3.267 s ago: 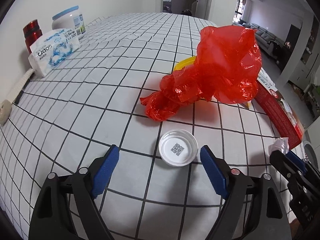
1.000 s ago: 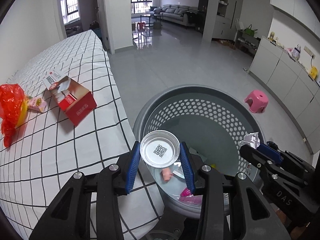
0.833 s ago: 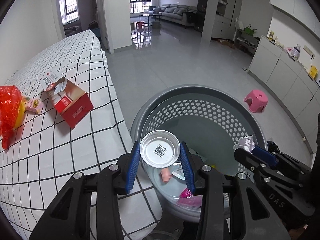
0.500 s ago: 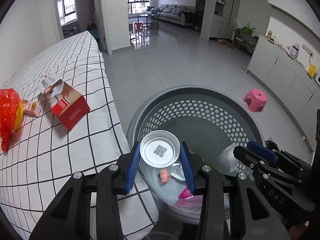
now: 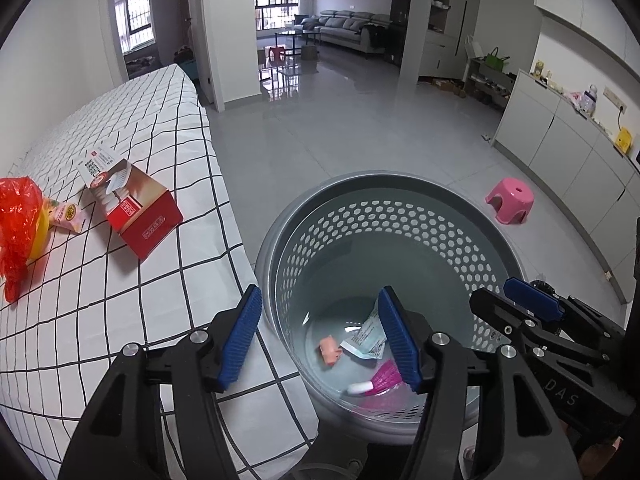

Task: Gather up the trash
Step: 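Move both open tools back from the basket to the table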

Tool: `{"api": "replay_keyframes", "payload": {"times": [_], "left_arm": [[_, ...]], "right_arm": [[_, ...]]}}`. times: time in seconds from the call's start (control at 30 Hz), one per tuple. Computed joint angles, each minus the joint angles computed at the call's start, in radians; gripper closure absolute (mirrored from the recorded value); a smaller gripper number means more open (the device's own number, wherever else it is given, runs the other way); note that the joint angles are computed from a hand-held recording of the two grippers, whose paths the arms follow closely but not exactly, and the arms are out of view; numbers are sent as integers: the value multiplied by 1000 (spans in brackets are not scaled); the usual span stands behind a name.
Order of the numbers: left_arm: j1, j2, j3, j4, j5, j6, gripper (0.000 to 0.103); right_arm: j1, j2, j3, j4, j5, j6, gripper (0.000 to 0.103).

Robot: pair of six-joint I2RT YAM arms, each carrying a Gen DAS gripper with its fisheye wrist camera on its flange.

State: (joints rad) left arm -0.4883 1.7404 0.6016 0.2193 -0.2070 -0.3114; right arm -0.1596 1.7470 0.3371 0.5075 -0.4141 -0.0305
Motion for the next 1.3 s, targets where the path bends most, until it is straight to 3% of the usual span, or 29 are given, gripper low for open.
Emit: {"api": "replay_keyframes", "payload": {"times": [0.27,0.7,0.93,1.3], "left_arm": [[17,-17,-19,6,15,0,43],[55,-81,-81,33,17,-5,29],[103,-167,-148,47,13,0,20],[297,-361,-259,28,58,66,16]], "right_arm": [[-4,-24,-11,-9,0,-6,51],[54,-106,-37,-37,35,15,50],[111,-152,-61,-28,61,41,43],[314,-206,-52,-28,136,136,43]]}}
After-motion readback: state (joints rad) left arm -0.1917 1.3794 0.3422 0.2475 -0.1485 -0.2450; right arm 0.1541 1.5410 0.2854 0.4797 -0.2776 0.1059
